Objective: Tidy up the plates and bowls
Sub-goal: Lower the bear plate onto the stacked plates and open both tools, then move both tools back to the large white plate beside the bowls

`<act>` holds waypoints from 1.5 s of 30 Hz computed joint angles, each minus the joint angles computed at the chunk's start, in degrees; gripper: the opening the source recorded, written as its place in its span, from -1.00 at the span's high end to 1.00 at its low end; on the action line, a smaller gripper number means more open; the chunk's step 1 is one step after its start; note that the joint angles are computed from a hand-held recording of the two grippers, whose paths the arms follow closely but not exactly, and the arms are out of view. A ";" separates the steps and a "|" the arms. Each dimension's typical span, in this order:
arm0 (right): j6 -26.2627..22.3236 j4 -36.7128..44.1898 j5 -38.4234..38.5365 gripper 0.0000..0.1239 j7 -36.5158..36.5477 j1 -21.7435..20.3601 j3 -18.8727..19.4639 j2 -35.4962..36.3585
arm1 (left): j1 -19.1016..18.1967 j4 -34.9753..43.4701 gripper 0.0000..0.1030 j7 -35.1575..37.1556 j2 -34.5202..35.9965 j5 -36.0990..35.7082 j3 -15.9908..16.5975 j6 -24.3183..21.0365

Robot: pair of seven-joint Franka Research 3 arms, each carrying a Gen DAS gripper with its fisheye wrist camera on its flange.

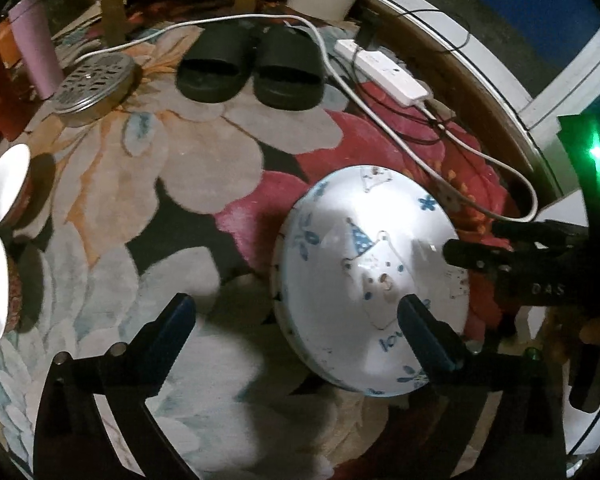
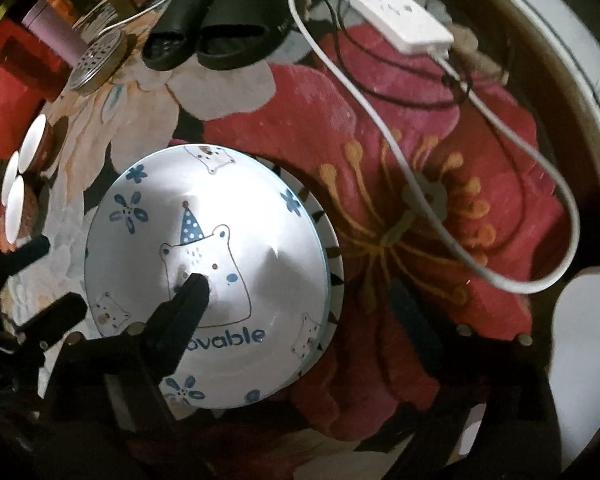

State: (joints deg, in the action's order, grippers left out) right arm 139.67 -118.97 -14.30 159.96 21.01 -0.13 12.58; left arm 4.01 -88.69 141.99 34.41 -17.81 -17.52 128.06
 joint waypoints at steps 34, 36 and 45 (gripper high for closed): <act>-4.50 15.74 -0.35 -0.63 -2.79 4.56 -1.23 10.40 | 3.38 10.41 -0.99 -6.35 6.56 4.13 2.26 -1.15; -4.74 17.06 -0.24 -0.63 -3.15 4.93 -1.42 11.25 | 3.71 11.22 -0.99 -6.62 7.05 4.26 2.39 -1.33; -6.52 23.82 0.35 -0.63 -5.02 6.49 -2.13 15.60 | 5.11 16.06 -0.99 -8.09 9.89 4.80 2.92 -2.78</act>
State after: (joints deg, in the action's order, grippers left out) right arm 133.14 -95.15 -13.95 154.95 27.51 -2.26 28.18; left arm 9.12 -72.63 133.90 44.30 -13.01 -14.60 125.29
